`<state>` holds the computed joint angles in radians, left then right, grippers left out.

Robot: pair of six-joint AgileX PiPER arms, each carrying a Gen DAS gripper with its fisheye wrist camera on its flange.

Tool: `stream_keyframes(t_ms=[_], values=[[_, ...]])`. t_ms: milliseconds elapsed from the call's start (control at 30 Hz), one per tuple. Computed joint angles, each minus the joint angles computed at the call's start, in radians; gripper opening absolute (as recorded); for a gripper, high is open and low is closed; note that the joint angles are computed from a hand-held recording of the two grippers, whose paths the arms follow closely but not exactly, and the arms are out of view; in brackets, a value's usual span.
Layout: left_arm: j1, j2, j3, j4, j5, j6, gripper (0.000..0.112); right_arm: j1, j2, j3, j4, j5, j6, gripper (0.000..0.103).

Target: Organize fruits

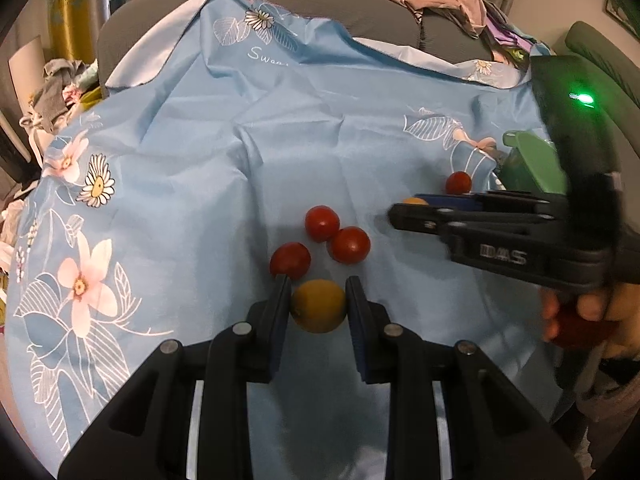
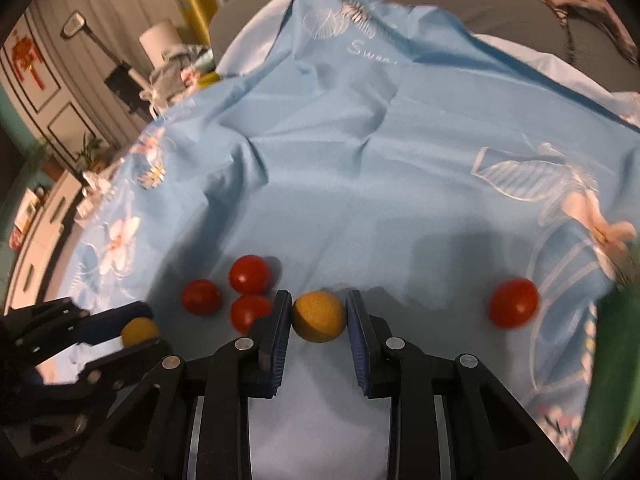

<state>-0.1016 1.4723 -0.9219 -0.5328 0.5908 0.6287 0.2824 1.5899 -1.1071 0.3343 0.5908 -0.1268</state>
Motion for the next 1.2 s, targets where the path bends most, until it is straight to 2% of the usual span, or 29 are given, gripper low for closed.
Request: stream_keyframes(t_ms=[333,567,867,1200], values=[[-0.102,-0.121,0.045,0.115,-0.005,-0.131,0.028,-0.016,-0.271,0.188,0.071,0.002,-0.026,0.029],[-0.208,-0.170,0.037,0.205,0.000,-0.250,0.028,-0.081,-0.437,0.266,0.117,0.033,-0.061,0.029],[-0.334,-0.150,-0.026,0.263,0.004,-0.338,0.028,-0.297,-0.581,0.330,0.222,0.123,-0.188,0.029],[-0.503,0.000,-0.207,0.225,-0.018,-0.332,0.028,-0.686,-0.651,0.384,0.353,0.217,-0.409,0.029]])
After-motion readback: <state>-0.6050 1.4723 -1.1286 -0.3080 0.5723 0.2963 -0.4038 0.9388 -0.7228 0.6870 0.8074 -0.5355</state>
